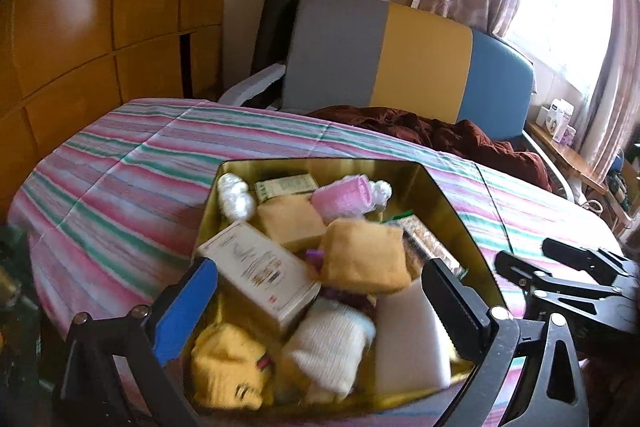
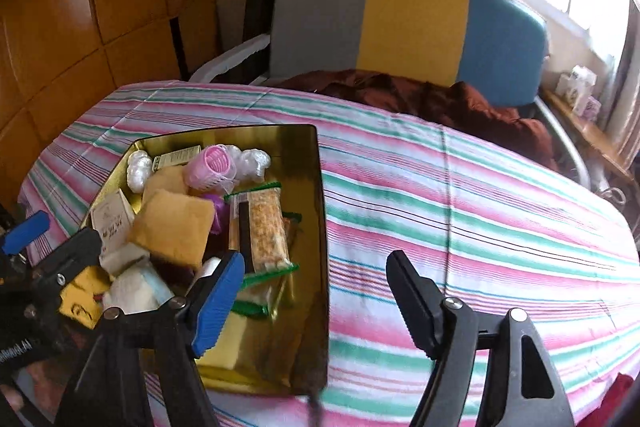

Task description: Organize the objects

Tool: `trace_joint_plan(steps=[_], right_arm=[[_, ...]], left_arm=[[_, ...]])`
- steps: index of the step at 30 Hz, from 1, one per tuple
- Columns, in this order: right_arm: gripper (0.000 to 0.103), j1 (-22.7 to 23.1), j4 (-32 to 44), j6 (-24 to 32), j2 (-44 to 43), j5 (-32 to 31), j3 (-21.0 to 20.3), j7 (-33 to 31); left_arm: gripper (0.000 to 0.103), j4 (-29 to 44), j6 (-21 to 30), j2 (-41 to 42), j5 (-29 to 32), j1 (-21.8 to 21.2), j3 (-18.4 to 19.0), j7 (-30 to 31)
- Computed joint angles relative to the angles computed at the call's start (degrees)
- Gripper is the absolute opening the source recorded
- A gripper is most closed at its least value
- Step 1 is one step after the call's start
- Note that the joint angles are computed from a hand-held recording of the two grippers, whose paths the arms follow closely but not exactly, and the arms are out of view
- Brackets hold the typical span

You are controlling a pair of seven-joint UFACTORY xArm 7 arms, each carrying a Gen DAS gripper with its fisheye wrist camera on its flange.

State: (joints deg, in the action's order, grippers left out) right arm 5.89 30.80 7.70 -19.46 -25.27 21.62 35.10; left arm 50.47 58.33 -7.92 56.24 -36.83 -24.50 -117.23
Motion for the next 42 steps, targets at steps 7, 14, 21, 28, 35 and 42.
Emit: trace_joint_plan(steps=[7, 14, 21, 28, 35, 42], right_arm=[[0.075, -2.5, -5.9, -2.8, -7.2, -0.1, 4.3, 3.0], [0.075, -4.5, -6.2, -3.9, -7.7, 1.4, 6.6, 2.9], [0.075, -4.9, -5.7, -4.1, -6.7, 2.2, 7.8, 2.5], [0.075, -5.7, -5.2, -4.3, -6.1, 1.8, 8.8, 2.8], [0.075, -6.4, -4.5, -4.0, -5.1, 0.9, 9.7, 3.5], [0.075, -6.3, -4.1, -4.0, -4.2, 0.0, 9.4, 3.9]], left_arm=[[0.103, 0.6, 7.4, 0.2, -1.8, -2.8, -2.8, -3.4], [0.103, 4.3, 14.7, 2.4, -2.0, -5.5, -2.9, -4.4], [0.103, 5.1, 16.5, 3.3, -1.4, -7.5, -2.0, -5.6], [0.103, 4.7, 16.0, 3.1, -1.8, -7.5, -1.5, -6.1], [0.103, 4.4, 15.7, 2.9, -1.9, -7.4, -1.4, -6.2], [0.102, 4.4, 16.3, 3.1, -2.6, -7.3, -1.2, -5.7]])
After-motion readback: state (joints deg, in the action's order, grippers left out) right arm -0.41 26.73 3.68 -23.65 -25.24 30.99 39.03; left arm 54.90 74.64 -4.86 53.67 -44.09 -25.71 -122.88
